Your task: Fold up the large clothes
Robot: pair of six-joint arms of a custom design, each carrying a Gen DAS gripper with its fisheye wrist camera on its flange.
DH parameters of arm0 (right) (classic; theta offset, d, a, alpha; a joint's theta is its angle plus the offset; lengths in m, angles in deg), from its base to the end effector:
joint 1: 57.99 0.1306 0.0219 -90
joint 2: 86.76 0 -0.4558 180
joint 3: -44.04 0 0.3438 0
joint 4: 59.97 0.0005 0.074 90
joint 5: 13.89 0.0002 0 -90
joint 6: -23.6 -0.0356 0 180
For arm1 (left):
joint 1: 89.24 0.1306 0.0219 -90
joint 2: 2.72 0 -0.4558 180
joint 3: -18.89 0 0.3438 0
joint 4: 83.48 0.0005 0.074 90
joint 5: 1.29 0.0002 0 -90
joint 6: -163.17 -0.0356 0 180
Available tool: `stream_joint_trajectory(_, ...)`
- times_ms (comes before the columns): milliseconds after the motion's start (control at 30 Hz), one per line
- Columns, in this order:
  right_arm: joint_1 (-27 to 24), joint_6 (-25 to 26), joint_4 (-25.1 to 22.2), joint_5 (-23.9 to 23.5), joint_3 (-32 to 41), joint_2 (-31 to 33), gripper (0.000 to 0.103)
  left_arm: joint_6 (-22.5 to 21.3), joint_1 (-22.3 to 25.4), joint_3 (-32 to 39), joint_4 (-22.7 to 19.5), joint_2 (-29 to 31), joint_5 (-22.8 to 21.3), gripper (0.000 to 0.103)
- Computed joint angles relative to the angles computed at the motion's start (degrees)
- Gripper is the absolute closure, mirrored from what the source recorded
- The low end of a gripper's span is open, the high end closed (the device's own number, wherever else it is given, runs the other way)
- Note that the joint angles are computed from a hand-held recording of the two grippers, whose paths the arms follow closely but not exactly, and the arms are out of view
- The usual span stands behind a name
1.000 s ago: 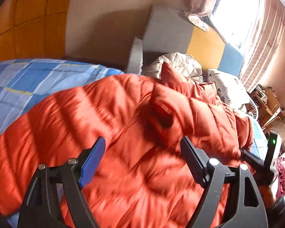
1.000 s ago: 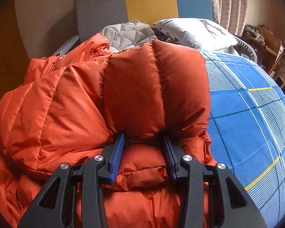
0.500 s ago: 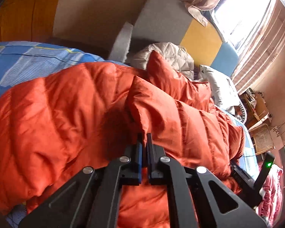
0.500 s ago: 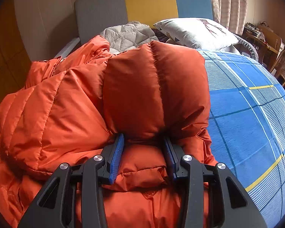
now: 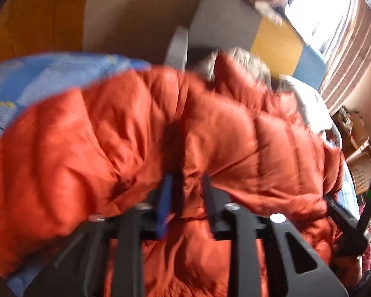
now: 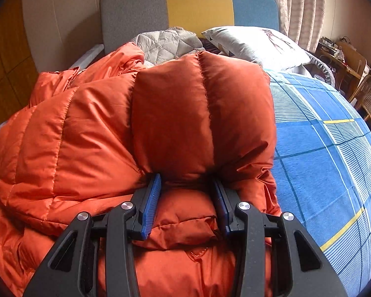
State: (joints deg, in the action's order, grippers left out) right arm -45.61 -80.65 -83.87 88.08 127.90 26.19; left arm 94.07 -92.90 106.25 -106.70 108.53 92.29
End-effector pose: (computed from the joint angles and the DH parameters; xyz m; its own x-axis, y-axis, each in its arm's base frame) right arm 0.5540 0.1135 0.2962 -0.7776 0.0759 -0.6242 0.1069 0.9942 -0.0123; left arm 0.5745 -0.0395 0.3358 -0.7209 -0.3107 -0.6195 -0.1617 0.9446 -0.2855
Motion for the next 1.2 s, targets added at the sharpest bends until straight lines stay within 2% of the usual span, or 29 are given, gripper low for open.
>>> stream_joint_trajectory(67,0.13,0.06,-0.14,0.28,0.08,0.01,0.062,-1.03,-0.43,-0.27,1.35,-1.30,-1.86,0.071)
stream_joint_trajectory(133,0.24,-0.09,-0.23,0.32,0.10,-0.02,0.062,-2.41,-0.91,1.17,1.23,-1.46,-1.69,0.069)
stream_joint_trajectory(233,0.25,0.06,-0.46,0.56,0.25,0.01,0.062,-4.62,-1.57,4.66,-1.35,0.53,-1.58,0.069)
stream_joint_trajectory(400,0.64,0.27,-0.92,1.52,0.52,0.13,0.062,-5.43,-2.52,9.59,-6.97,5.38,-2.32,0.068)
stream_joint_trajectory(600,1.10,0.50,-1.18,2.64,0.89,0.50,0.062,-4.76,-1.95,7.41,-3.33,6.84,-1.12,0.068)
stream_joint_trajectory(767,1.43,0.45,-1.39,3.21,1.00,0.58,0.062,-3.74,-1.67,7.26,-3.69,6.33,-0.35,0.068)
stream_joint_trajectory(833,1.39,0.40,-1.37,3.16,1.01,0.61,0.062,-2.20,-1.49,6.01,-3.97,4.86,-0.15,0.057)
stream_joint_trajectory(867,1.42,0.44,-1.39,3.26,1.01,0.61,0.062,-1.43,-1.42,4.79,-3.43,3.73,-0.65,0.040)
stream_joint_trajectory(900,1.48,0.39,-1.44,3.37,1.02,0.61,0.062,-0.25,-1.64,3.27,-2.77,2.36,-2.75,0.031)
stream_joint_trajectory(1200,1.53,0.02,-3.18,3.41,2.07,0.59,0.061,3.82,2.09,-9.22,0.89,-7.60,-0.98,0.032)
